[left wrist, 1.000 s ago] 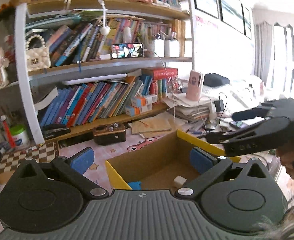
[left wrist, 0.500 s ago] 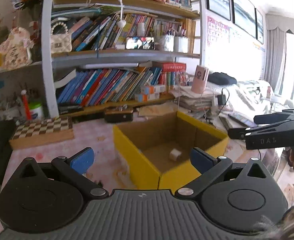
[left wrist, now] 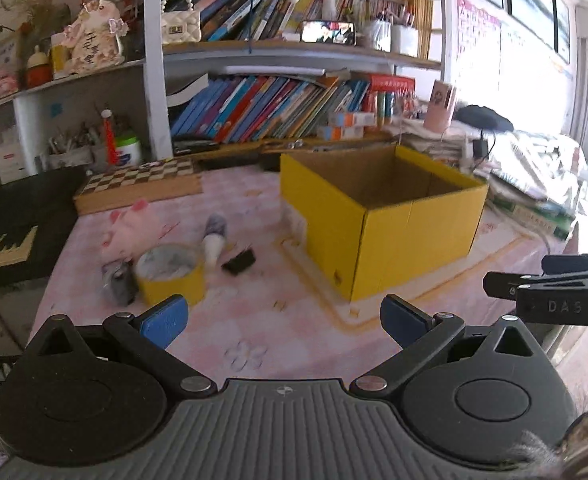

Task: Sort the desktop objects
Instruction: 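Withdraw both tools from the box back toward the table edge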

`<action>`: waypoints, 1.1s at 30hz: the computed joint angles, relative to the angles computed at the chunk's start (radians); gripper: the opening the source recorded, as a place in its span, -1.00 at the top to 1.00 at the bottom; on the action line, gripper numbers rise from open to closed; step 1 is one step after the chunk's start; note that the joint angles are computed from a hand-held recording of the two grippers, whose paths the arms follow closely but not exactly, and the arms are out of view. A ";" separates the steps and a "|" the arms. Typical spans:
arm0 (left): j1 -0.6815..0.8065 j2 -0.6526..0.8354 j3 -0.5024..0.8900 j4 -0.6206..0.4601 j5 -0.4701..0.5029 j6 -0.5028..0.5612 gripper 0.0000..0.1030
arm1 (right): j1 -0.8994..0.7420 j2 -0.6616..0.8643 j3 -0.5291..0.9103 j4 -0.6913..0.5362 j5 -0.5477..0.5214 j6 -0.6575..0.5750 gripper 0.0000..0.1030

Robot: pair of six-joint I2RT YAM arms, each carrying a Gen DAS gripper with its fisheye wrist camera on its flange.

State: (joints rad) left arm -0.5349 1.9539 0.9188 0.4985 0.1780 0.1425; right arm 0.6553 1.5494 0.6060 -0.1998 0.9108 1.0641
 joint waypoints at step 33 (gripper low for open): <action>0.084 -0.119 -0.197 -0.028 0.005 0.027 -1.00 | 0.179 0.190 0.156 -0.081 -0.091 0.125 -0.64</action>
